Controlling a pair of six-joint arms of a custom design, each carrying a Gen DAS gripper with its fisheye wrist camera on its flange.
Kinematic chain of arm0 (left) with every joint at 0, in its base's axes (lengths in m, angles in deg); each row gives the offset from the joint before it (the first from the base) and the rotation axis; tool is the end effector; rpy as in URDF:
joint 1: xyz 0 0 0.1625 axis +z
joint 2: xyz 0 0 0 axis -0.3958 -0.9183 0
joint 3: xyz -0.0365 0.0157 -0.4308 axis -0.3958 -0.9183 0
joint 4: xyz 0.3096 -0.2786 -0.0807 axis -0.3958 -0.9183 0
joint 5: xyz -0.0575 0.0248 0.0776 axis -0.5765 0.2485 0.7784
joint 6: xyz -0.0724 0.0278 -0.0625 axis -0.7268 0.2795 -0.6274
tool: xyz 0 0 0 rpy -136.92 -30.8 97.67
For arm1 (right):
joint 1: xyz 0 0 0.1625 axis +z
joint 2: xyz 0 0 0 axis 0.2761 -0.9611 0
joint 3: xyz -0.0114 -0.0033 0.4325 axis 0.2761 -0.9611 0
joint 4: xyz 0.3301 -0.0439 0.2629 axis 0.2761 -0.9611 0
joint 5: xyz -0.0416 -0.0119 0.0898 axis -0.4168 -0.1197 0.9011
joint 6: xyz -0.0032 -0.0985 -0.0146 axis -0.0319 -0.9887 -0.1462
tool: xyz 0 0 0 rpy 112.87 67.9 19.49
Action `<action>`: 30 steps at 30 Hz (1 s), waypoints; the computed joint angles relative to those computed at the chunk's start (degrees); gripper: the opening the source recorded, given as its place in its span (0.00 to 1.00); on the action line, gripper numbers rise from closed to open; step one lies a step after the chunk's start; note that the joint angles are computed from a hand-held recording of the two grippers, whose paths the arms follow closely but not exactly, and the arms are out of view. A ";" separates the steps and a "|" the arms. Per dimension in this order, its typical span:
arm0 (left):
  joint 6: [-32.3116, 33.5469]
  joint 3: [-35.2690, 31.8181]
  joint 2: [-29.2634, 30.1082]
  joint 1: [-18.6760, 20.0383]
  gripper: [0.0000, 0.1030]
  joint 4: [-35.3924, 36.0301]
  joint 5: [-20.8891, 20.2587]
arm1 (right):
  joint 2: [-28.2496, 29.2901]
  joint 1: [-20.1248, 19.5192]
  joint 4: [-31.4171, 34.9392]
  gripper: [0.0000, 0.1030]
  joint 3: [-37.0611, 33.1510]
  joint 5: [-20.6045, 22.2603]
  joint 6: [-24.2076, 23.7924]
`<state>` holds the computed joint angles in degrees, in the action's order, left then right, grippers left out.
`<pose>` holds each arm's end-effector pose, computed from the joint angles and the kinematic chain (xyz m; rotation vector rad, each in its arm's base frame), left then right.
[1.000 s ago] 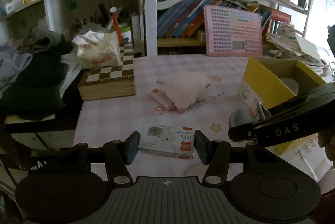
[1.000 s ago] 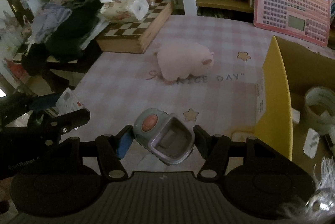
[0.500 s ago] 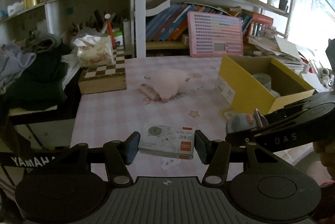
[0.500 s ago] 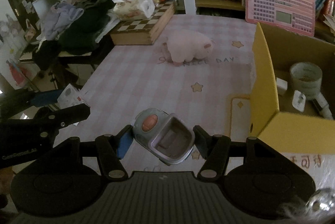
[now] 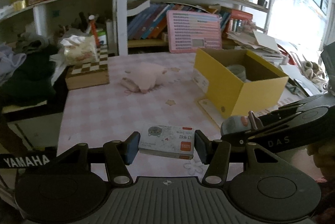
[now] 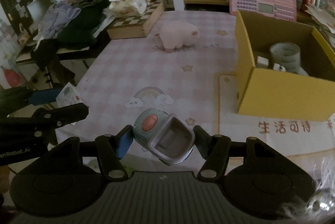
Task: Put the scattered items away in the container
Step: 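Lift the grey device and card box and carry them over the yellow box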
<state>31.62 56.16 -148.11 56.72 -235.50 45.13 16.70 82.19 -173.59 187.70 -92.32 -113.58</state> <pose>-0.2239 -0.3945 0.1249 0.7980 2.3466 -0.9322 0.1577 -0.4208 0.1858 0.6486 -2.5116 0.6841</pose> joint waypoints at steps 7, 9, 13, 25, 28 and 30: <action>1.55 -0.78 1.63 -0.61 0.53 -0.36 -2.99 | -2.63 -1.14 -1.82 0.58 2.50 -1.19 1.25; 2.10 -1.25 2.28 -0.66 0.53 -0.59 -3.93 | -3.42 -1.44 -2.19 0.58 3.11 -1.63 1.48; 2.90 -2.26 4.03 -0.72 0.53 -1.48 -5.54 | -5.03 -2.29 -2.53 0.58 4.04 -2.42 1.68; 4.36 -6.82 9.59 -1.44 0.53 -1.29 -9.74 | -11.46 -6.71 -1.15 0.58 5.93 -2.56 0.86; 5.11 -8.52 11.20 -1.30 0.53 -1.05 -10.65 | -13.04 -7.96 -0.21 0.58 5.90 -2.34 0.37; 5.72 -9.64 12.29 -1.23 0.53 -0.96 -11.35 | -14.04 -8.80 0.52 0.58 5.77 -2.22 0.20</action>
<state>37.34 46.52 -135.82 55.49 -236.46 33.78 2.66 73.39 -173.07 193.46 -94.53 -113.39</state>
